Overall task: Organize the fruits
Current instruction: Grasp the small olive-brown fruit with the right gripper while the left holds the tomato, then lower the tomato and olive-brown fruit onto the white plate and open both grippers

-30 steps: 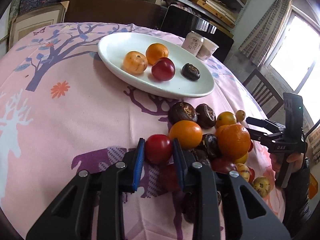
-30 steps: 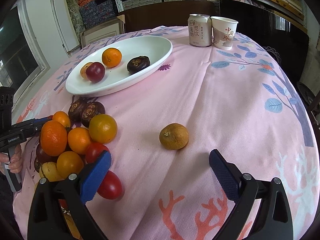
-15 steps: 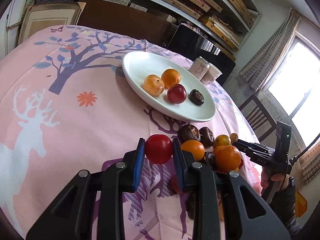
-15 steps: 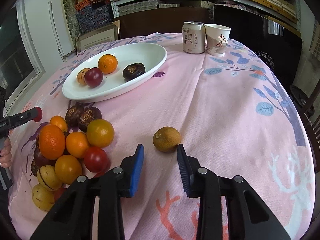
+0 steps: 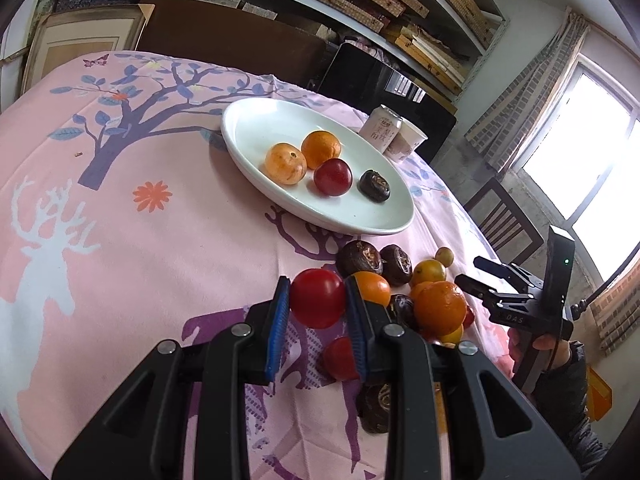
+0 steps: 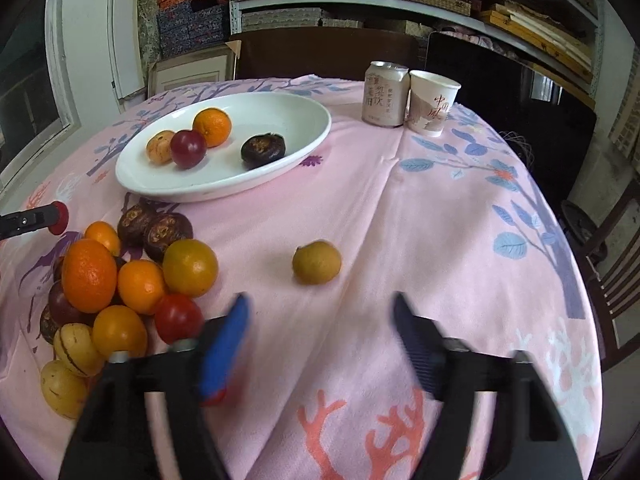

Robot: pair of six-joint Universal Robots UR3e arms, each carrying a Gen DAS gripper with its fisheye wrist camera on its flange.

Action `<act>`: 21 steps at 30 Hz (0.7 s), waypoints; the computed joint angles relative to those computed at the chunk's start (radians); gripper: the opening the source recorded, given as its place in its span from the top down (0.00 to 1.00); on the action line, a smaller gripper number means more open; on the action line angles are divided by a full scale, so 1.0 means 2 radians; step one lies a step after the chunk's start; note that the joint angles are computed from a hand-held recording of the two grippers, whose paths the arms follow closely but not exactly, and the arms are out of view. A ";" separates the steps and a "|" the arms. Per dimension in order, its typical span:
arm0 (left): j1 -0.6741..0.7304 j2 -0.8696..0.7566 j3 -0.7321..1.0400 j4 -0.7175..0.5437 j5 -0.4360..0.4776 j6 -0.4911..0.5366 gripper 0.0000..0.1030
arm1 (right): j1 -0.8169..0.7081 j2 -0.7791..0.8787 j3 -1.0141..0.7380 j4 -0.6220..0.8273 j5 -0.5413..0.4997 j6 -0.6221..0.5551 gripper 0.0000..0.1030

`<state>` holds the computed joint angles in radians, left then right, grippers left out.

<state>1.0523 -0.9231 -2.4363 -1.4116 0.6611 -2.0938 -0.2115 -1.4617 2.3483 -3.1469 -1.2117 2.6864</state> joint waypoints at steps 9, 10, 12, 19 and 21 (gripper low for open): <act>-0.011 -0.012 0.000 0.014 0.004 -0.003 0.74 | 0.069 0.073 -0.080 0.007 -0.079 0.004 0.71; -0.013 -0.015 0.000 0.016 0.004 -0.005 0.74 | 0.065 0.070 -0.077 0.008 -0.072 0.004 0.71; -0.020 -0.017 -0.001 0.024 0.008 -0.009 0.74 | 0.055 0.062 -0.068 0.005 -0.055 0.004 0.71; -0.010 -0.015 0.024 -0.050 -0.018 0.014 0.74 | 0.026 -0.001 -0.029 0.013 0.003 -0.001 0.71; -0.036 -0.030 0.039 -0.012 -0.023 -0.027 0.74 | 0.036 -0.009 -0.052 0.039 -0.002 -0.002 0.71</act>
<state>0.9802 -0.9834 -2.3573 -1.4360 0.6156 -2.1476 -0.1398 -1.4803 2.2441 -3.0684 -1.2149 2.6829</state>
